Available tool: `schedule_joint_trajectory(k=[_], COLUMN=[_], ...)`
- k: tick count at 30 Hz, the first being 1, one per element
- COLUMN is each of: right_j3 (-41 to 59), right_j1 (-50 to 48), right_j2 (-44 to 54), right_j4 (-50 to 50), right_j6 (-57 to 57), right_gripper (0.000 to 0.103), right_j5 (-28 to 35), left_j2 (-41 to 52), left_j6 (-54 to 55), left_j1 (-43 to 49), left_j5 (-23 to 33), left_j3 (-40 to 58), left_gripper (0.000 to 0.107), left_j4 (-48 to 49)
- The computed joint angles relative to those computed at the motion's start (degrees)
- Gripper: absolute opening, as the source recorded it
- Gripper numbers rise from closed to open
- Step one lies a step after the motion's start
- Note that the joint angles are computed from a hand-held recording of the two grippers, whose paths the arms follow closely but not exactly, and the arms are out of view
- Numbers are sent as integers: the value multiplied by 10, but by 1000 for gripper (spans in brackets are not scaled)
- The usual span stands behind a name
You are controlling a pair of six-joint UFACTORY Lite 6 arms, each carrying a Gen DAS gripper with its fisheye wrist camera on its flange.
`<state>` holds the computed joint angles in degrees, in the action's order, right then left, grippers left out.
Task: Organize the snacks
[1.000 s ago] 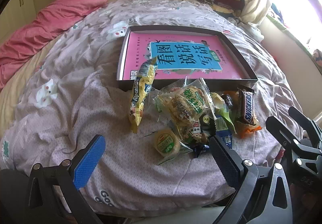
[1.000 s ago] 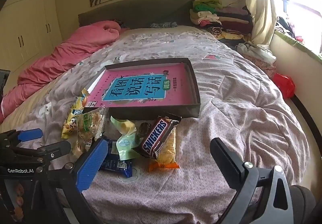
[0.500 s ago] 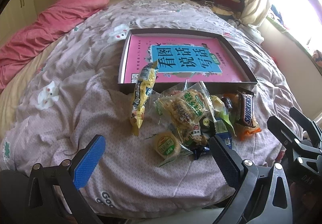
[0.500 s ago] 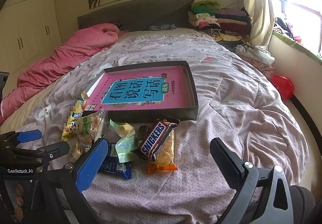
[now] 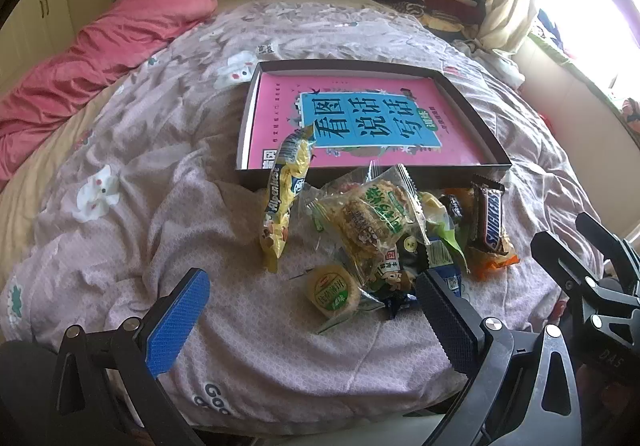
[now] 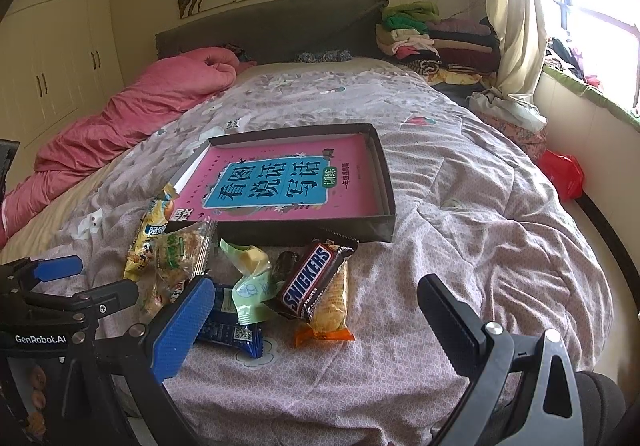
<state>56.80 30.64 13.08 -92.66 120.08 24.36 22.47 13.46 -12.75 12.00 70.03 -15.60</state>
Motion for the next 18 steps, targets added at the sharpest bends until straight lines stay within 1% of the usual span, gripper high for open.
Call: schedule_joint_trajectory(k=[18], right_j3=[3], right_j1=[1], right_j2=[0], right_j4=[15], right_j6=[-15], right_gripper=[102], right_j5=[-1], left_j2=[0], left_j6=[-5], left_j1=[-2], left_j5=[1], left_j3=[0], left_gripper=[103], left_j4=[3])
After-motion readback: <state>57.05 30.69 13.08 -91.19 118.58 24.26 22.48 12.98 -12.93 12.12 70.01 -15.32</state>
